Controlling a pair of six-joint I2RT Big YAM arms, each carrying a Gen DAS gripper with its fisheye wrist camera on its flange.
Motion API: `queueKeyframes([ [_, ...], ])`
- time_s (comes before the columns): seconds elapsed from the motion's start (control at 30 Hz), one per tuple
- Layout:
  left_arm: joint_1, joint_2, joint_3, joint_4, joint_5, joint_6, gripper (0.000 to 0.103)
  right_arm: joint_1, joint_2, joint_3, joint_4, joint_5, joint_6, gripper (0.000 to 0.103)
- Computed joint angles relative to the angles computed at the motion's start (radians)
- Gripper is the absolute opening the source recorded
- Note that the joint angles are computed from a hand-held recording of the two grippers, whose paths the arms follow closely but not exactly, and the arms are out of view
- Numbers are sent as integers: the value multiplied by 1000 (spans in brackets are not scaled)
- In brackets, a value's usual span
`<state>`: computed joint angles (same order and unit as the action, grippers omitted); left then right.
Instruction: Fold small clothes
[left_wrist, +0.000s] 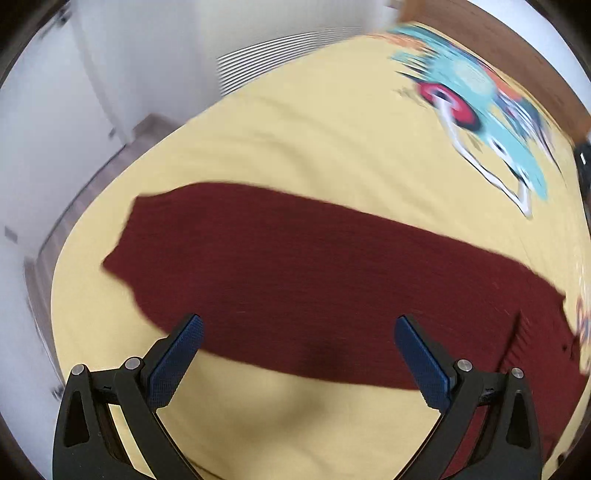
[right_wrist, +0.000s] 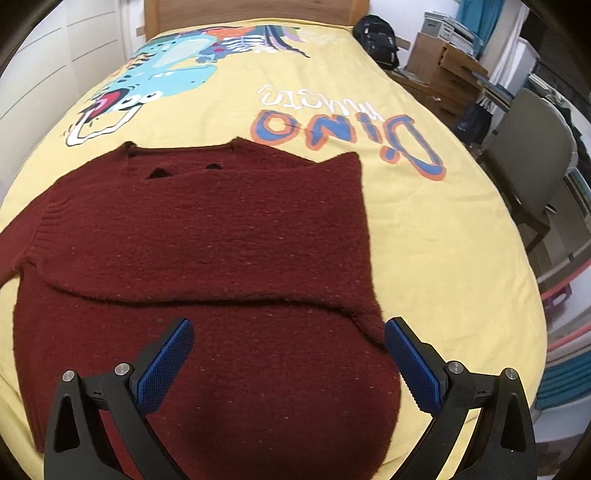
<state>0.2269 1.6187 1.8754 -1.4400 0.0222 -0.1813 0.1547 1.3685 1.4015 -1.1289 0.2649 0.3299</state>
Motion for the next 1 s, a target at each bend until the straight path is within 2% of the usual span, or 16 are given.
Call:
queueKeyframes([
  [0.1,65,15,-4,-7,71,-87,102,-8,1,-1,-16,-11,21,103],
  [0.17,103,39,-11,-9,74,-130,102,-12,-2,-4,-19,-25,25,103],
  [0.23,113,84,29,-37,67,-145,102,-11,-4,-7,-26,-18,22,103],
  [0.37,141,150,57,-64,106,-163,101,-19,-7,-13,-32,-12,26,103],
  [0.47,152,155,53,-37,135,-171,99,-25,-7,-16,-35,-12,31,103],
  [0.5,151,154,54,-32,136,-167,89,-25,-6,-17,-36,-12,29,103],
  [0.53,149,156,61,-34,125,-163,72,-26,-5,-17,-37,-12,25,103],
  [0.57,142,154,61,-28,108,-167,63,-27,-3,-18,-36,-13,25,103],
  [0.63,137,174,94,-15,126,-163,27,-28,0,-20,-36,-10,29,103],
  [0.7,139,183,117,-24,172,-144,14,-28,1,-20,-35,-4,31,103],
  [0.77,123,188,149,-41,136,-114,12,-28,2,-19,-31,-6,31,103],
  [0.87,100,146,133,-35,80,-41,12,-30,2,-11,-27,-8,27,103],
  [1.0,48,150,210,-41,106,12,12,-33,1,-4,-17,-11,21,103],
])
